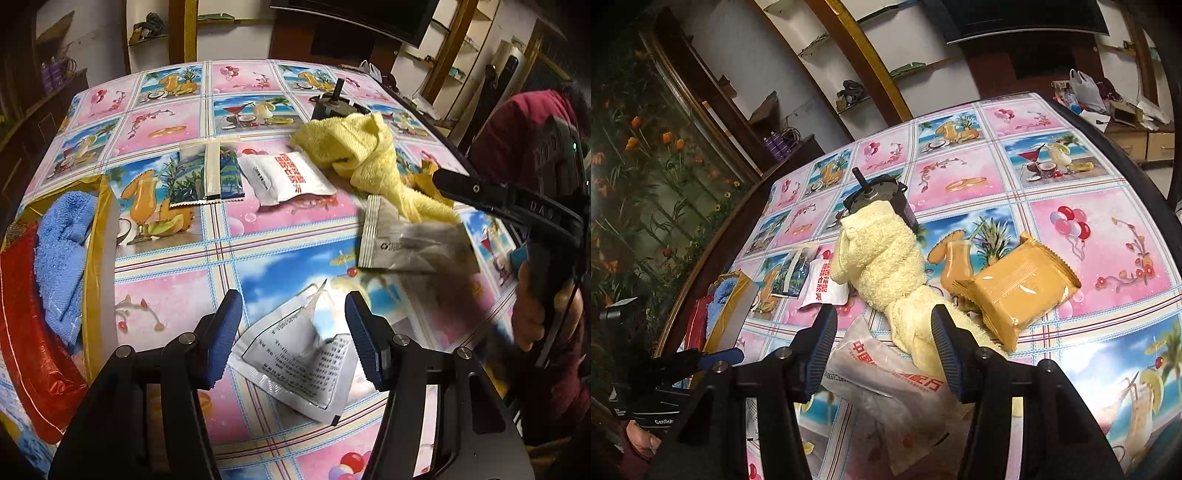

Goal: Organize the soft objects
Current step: 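Grasp a white paper sachet with the left gripper while the right grasps the red-printed white bag, then lift the sachet and white bag and carry both toward the white box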

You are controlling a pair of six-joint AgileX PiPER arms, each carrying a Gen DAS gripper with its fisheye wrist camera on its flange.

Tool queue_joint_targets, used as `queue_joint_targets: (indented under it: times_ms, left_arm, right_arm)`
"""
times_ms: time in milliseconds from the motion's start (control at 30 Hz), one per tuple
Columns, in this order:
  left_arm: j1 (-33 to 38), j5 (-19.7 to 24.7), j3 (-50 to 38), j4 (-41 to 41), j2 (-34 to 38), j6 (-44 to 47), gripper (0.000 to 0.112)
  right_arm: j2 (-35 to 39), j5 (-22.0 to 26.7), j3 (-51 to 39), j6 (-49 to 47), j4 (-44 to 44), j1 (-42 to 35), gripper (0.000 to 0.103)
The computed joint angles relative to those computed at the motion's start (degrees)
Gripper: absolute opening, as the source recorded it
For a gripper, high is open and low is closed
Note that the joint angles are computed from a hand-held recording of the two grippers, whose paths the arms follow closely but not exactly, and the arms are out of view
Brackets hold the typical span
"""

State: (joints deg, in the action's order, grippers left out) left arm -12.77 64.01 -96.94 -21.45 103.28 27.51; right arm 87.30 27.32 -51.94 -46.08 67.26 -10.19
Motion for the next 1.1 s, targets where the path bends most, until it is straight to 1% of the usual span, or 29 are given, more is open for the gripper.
queue_joint_targets:
  times_ms: [133,200,233,267,300,367,400,467,500,533,567,600,633,700,767,800,867,900,933,967,1033,1067,1100]
  left_arm:
    - [-2.13,-3.44,6.40,1.78,-2.11,-1.27,0.059]
    - [-4.30,-7.69,10.85,3.18,-4.53,-2.44,0.067]
    - [-5.59,-8.82,11.80,4.24,-4.96,-2.94,0.068]
    - [-6.68,-9.92,12.84,5.40,-5.56,-3.45,0.071]
    - [-8.69,-11.57,13.98,8.81,-6.15,-5.40,0.073]
    - [-11.55,-15.03,16.73,13.47,-7.50,-7.61,0.079]
    - [-12.09,-16.16,17.98,13.13,-8.20,-6.83,0.080]
    - [-11.18,-15.17,18.89,8.67,-8.52,-3.21,0.080]
    - [-11.21,-16.28,19.92,8.55,-9.13,-2.78,0.080]
    - [-11.18,-16.64,20.31,8.25,-9.33,-2.70,0.077]
    - [-10.87,-17.20,20.85,7.55,-9.68,-2.47,0.071]
    - [-10.53,-17.93,21.43,6.94,-10.26,-2.08,0.052]
    - [-10.23,-17.58,21.44,6.37,-10.51,-1.83,0.032]
    - [-9.54,-16.63,21.29,5.85,-10.73,-2.07,0.013]
    - [-8.90,-16.82,22.56,4.62,-11.62,-0.92,0.013]
    - [-8.58,-17.08,23.29,4.28,-12.17,-0.60,0.010]
    - [-7.04,-16.21,24.34,1.56,-13.08,0.98,0.009]
    - [-5.87,-15.35,24.63,-0.66,-13.39,2.30,0.009]
    - [-4.39,-14.50,24.95,-3.24,-13.83,3.77,0.009]
    - [-3.07,-13.30,25.21,-5.50,-14.39,4.95,0.009]
    - [0.13,-9.06,24.00,-10.16,-13.79,7.76,0.009]
    - [2.27,-6.09,23.03,-12.80,-13.14,9.00,0.009]
    - [3.49,-4.31,22.46,-13.89,-12.91,8.97,0.009]
  right_arm:
    - [2.20,6.59,-1.16,-3.42,2.47,-1.55,0.053]
    - [3.15,8.38,-2.15,-2.87,0.78,-0.84,0.053]
    - [3.58,8.52,-2.68,-1.95,-0.83,-0.01,0.053]
    - [4.05,8.43,-3.32,-0.66,-3.28,1.28,0.053]
    - [4.36,7.96,-3.79,0.75,-5.64,2.57,0.053]
    - [4.79,5.63,-4.68,5.63,-12.38,6.05,0.053]
    - [4.85,3.95,-4.79,8.36,-16.05,7.77,0.053]
    - [4.77,1.27,-5.01,14.51,-24.34,11.12,0.053]
    - [4.86,0.45,-5.12,17.16,-28.04,12.71,0.053]
    - [4.99,-0.15,-5.22,19.57,-31.29,13.88,0.053]
    - [4.73,-1.66,-4.90,22.82,-35.39,15.37,0.053]
    - [4.79,-2.47,-5.09,26.50,-39.96,16.61,0.053]
    - [4.71,-3.23,-4.90,28.27,-42.55,17.32,0.053]
    - [4.49,-4.58,-4.40,31.76,-47.02,18.66,0.053]
    - [4.29,-5.73,-3.87,34.59,-50.07,19.41,0.050]
    - [4.13,-6.04,-3.72,35.08,-50.49,19.44,0.047]
    - [3.45,-6.42,-3.16,31.16,-46.27,18.79,0.035]
    - [2.89,-6.96,-2.64,29.94,-44.75,18.56,0.033]
    - [2.92,-7.36,-2.72,31.01,-45.52,18.81,0.032]
    - [2.93,-7.74,-2.58,32.27,-46.42,18.92,0.031]
    - [3.15,-8.02,-2.70,33.36,-46.76,19.34,0.031]
    - [3.22,-8.06,-2.78,33.53,-46.76,19.40,0.031]
    - [3.27,-8.13,-2.78,33.86,-46.86,19.44,0.031]
